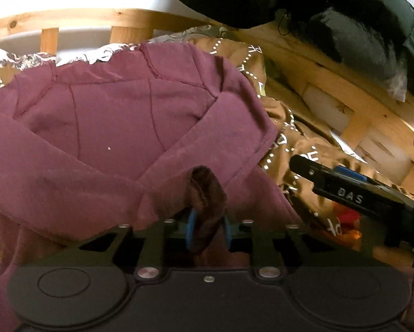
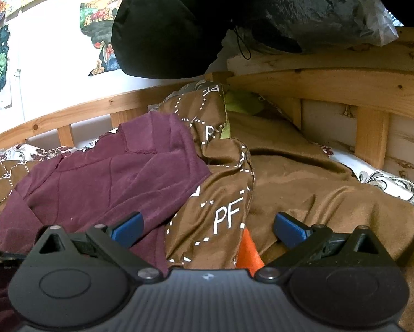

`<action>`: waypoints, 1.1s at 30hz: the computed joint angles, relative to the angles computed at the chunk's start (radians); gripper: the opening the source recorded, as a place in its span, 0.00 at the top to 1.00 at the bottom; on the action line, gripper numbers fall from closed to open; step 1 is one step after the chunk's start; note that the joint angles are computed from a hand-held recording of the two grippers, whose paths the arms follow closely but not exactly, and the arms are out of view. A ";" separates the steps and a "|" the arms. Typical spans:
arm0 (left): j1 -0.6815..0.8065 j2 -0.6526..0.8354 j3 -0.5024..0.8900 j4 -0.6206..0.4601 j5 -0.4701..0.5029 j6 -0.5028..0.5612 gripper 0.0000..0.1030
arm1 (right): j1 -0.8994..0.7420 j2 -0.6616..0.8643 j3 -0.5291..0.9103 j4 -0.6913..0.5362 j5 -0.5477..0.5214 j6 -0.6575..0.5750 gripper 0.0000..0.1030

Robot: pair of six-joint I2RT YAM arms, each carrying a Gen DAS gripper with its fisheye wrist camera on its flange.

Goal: Fold small clothes

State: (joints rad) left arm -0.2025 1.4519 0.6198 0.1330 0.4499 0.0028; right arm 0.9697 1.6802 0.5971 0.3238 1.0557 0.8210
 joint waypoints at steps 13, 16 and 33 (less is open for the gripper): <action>0.187 -0.178 -0.064 -0.154 0.276 0.043 0.15 | 0.021 0.044 0.047 0.026 -0.028 -0.117 0.00; 0.249 -0.239 -0.086 -0.176 0.252 0.057 0.10 | 0.037 0.046 0.050 0.068 -0.036 -0.162 0.00; 0.686 -0.304 -0.084 -0.391 0.143 0.323 0.01 | 0.081 0.293 0.436 -0.380 -0.171 -0.247 0.00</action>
